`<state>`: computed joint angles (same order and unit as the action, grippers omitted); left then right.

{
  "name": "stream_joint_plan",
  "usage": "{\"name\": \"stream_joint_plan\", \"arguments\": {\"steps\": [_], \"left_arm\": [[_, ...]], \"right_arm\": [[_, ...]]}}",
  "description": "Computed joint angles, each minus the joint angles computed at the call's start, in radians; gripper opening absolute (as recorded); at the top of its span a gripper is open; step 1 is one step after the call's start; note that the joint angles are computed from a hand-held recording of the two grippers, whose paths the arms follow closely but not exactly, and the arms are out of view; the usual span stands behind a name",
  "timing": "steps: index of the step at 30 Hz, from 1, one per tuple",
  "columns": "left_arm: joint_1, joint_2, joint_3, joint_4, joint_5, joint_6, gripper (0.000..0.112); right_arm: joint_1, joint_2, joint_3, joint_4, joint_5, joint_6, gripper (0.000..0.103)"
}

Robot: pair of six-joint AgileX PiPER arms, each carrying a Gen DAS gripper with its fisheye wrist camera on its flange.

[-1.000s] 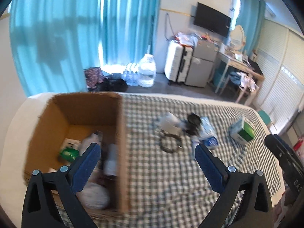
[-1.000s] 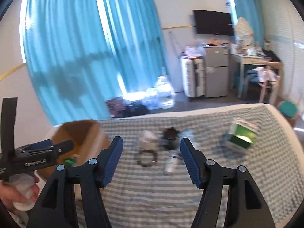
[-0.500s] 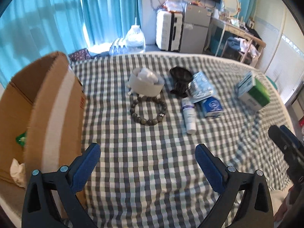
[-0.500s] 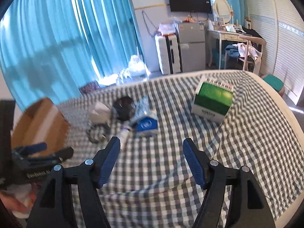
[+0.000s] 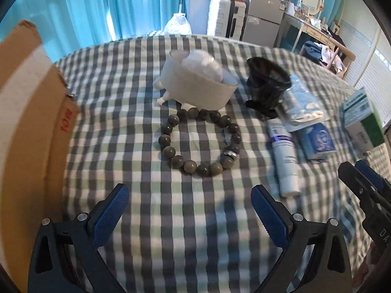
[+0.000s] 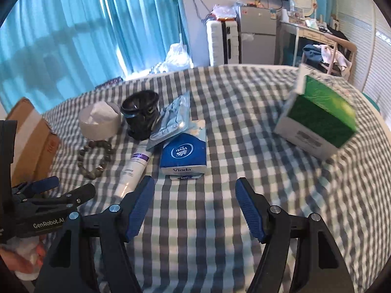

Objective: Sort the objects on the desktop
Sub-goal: 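Move both open tools back over the table items, then grasp the bead bracelet with the left tool while the right tool grasps the blue Vinda tissue pack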

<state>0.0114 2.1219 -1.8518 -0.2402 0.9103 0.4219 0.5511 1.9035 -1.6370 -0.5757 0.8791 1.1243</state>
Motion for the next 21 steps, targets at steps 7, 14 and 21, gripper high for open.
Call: {"name": "stream_joint_plan", "arguments": {"steps": [7,14,21], "left_arm": [[-0.014,0.080,-0.076,-0.015,-0.049,-0.050,0.102],[-0.026,0.081,-0.052,-0.026,-0.118,-0.032,0.103],[-0.018,0.072,-0.048,-0.053,-0.090,-0.011,0.102]], "right_arm": [[-0.051,0.099,-0.090,0.094,0.001,-0.101,0.068],[-0.048,0.166,-0.170,0.062,0.038,-0.146,0.078],[-0.031,0.191,-0.215,0.043,0.063,-0.145,0.081]]}}
